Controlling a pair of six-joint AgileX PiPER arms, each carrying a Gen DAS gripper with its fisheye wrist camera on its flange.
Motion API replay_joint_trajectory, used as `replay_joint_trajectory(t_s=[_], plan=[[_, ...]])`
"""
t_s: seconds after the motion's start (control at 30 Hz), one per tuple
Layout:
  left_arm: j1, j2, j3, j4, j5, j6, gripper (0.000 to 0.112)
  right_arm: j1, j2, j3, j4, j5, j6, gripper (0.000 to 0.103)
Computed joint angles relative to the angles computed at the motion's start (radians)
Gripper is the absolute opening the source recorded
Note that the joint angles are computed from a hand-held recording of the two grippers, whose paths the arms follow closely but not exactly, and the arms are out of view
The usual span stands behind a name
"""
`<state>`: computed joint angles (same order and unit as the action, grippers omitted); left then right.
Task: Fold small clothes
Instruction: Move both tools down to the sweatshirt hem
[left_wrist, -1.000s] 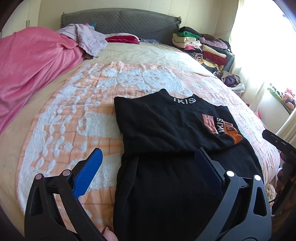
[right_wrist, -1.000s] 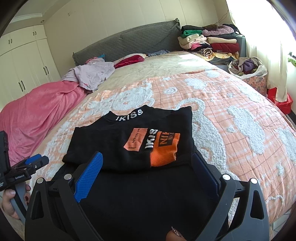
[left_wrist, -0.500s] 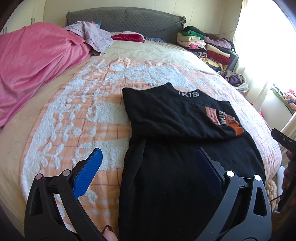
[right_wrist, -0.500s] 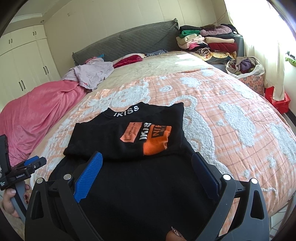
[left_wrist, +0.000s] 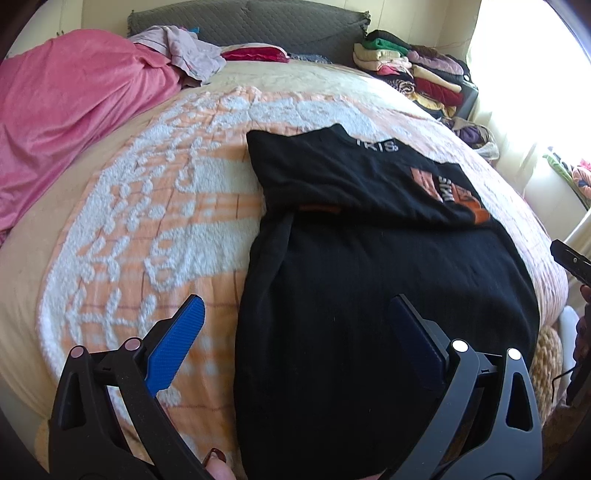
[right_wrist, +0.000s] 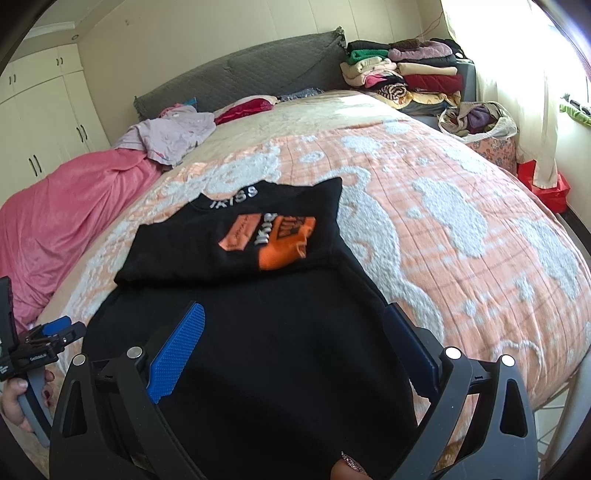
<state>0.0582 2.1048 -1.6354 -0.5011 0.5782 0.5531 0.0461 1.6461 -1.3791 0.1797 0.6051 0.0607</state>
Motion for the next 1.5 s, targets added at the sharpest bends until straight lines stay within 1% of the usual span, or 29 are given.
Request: replay_joint_trajectory(t_s=[0.17,0.37,0.57,0.73,0.87,0.93,1.03,1.1,1.23,1.27,1.33,1.4,1.5], plan=[[0.002,-0.018,0.053,0.002,-0.014,0.013,0.093,-0.001,-0.017,0.053,0.001,0.009,-0.021,0.096],[0.032,-0.042,0.112,-0.025,-0.009,0.044,0.093,-0.006,-0.043,0.135,0.002,0.003,-0.037,0.096],[0.065,-0.064,0.164,-0.076,0.011,0.100,0.093,-0.025,-0.062,0.193,0.017,-0.007,-0.049,0.096],[0.085,-0.072,0.198,-0.141,0.052,0.165,0.093,-0.047,-0.079,0.226,0.053,-0.007,-0.082,0.096],[0.098,-0.071,0.224,-0.176,0.077,0.189,0.093,-0.055,-0.098,0.251,0.049,-0.013,-0.081,0.096],[0.102,-0.072,0.235,-0.182,0.088,0.199,0.092,-0.068,-0.107,0.265,0.073,-0.011,-0.106,0.096],[0.106,-0.071,0.243,-0.178,0.105,0.205,0.086,-0.084,-0.114,0.281,0.099,-0.003,-0.135,0.096],[0.104,-0.071,0.251,-0.172,0.107,0.205,0.080,-0.089,-0.121,0.295,0.092,-0.001,-0.135,0.096],[0.095,-0.081,0.293,-0.171,0.091,0.219,0.072,-0.107,-0.131,0.327,0.110,0.009,-0.156,0.096],[0.096,-0.081,0.300,-0.180,0.099,0.232,0.067,-0.111,-0.133,0.334,0.115,0.012,-0.163,0.096],[0.092,-0.085,0.321,-0.180,0.084,0.237,0.066,-0.121,-0.137,0.346,0.131,0.025,-0.190,0.096],[0.094,-0.084,0.327,-0.184,0.083,0.244,0.066,-0.134,-0.130,0.347,0.162,0.063,-0.242,0.096],[0.097,-0.083,0.325,-0.189,0.089,0.248,0.066,-0.145,-0.124,0.354,0.173,0.094,-0.274,0.096]])
